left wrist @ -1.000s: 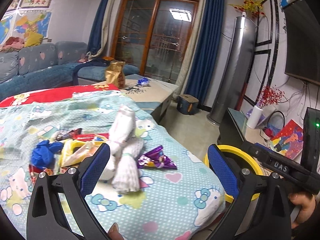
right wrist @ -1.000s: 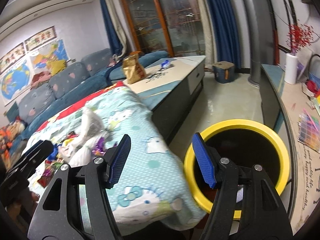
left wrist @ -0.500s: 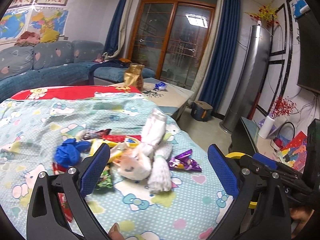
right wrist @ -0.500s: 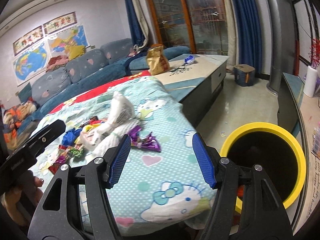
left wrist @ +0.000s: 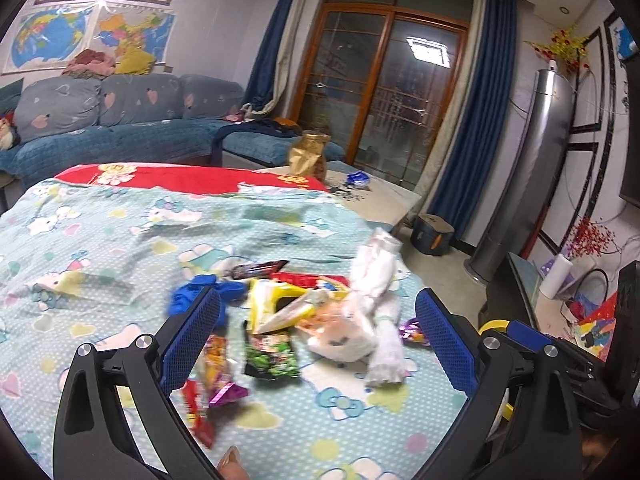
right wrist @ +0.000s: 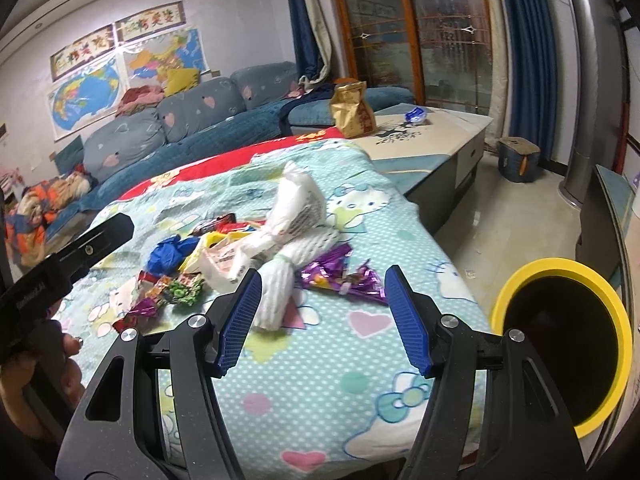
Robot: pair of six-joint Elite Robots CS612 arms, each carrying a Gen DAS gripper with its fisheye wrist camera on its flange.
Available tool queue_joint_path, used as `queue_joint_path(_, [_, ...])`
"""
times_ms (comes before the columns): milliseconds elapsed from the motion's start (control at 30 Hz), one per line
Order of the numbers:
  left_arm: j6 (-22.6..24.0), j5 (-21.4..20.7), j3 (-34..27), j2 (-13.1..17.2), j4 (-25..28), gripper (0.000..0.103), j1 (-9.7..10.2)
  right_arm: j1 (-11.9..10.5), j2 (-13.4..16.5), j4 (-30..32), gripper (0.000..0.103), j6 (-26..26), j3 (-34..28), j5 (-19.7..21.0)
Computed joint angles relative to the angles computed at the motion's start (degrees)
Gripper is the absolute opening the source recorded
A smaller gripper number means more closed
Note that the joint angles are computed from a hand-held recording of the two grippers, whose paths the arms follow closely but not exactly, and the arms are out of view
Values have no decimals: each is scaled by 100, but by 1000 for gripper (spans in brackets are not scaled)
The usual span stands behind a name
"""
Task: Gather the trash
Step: 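Grasp the red snack wrapper with the left tool while the right tool grasps the white foam net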
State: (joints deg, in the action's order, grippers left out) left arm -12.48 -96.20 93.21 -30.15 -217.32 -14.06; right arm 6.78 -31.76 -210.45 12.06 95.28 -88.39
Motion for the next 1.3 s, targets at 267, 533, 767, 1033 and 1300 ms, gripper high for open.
queue_joint_path(267, [-283,267,33,-25,385,95,184,78,142,437,56,-90,-340,144])
queue_joint_path(533, [-218,267,244,-56,764,94,299,123,329,1037,56,-95,-743,276])
queue_joint_path(767, [-298,-8,273,-51,1185,63,374,130,421,1350,52,-9,-922,386])
queue_joint_path(1033, [-667,-469,192,29,1581,43,471,107,486,1613,36,21,-1040,690])
queue_joint_path(1300, [-702,-641,229,15,1566,10,523,83,459,1424,15,-22,-954,933])
